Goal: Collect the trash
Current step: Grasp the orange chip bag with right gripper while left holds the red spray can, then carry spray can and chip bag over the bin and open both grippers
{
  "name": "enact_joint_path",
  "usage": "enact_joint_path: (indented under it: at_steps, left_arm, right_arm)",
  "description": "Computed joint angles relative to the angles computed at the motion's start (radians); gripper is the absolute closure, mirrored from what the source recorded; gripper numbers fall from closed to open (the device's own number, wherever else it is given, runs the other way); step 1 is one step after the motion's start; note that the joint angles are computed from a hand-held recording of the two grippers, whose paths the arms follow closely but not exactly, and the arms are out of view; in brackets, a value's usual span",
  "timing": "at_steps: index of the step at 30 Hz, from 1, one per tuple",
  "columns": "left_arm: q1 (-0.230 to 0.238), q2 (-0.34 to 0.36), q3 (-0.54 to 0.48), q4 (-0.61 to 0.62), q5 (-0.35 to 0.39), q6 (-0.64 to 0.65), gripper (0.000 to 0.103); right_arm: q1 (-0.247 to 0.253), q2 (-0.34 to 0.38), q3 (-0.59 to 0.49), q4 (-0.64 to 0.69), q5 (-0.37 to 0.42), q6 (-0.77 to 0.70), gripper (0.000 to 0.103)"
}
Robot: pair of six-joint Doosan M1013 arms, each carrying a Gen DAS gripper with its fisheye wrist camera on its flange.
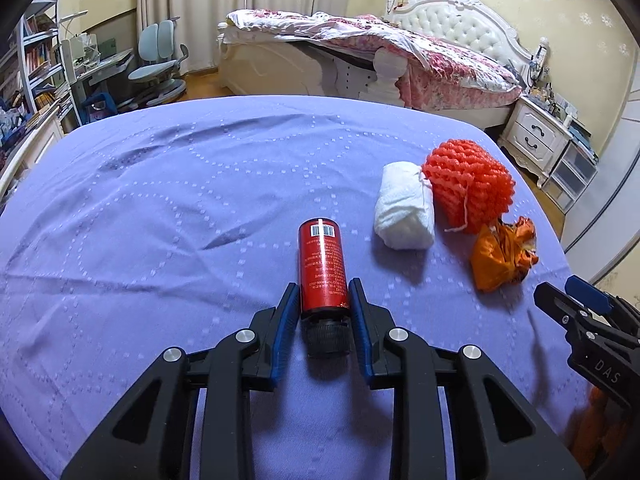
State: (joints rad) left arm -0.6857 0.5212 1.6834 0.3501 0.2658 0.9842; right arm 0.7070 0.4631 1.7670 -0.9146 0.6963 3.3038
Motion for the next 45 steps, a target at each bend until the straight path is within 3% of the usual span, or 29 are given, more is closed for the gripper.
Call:
enact_joint_path:
  at_steps: [12, 24, 26, 27, 30, 45]
  left_arm:
    - [0.009, -0.004, 0.006, 0.122, 0.009, -0.135, 0.075]
    - [0.011, -0.004, 0.009, 0.127, 0.002, -0.149, 0.075]
    - [0.012, -0.005, 0.01, 0.128, -0.001, -0.151, 0.075]
    - [0.011, -0.005, 0.01, 0.129, -0.002, -0.152, 0.075]
    - [0.011, -0.008, 0.015, 0.132, -0.006, -0.152, 0.075]
    - [-0.008, -0.04, 0.064, 0.163, -0.057, -0.192, 0.075]
  right_arm:
    - [0.008, 0.031, -0.046, 0.016, -0.03, -0.054, 0.034]
    - [-0.004, 0.076, -0.121, 0.061, -0.016, -0.119, 0.034]
    - [-0.002, 0.076, -0.123, 0.061, -0.014, -0.116, 0.039]
    - [-0.002, 0.076, -0.122, 0.058, -0.017, -0.114, 0.048]
    - [0.0, 0.067, -0.108, 0.043, -0.029, -0.1, 0.051]
    - [0.033, 0.018, -0.034, -0.035, -0.024, 0.005, 0.053]
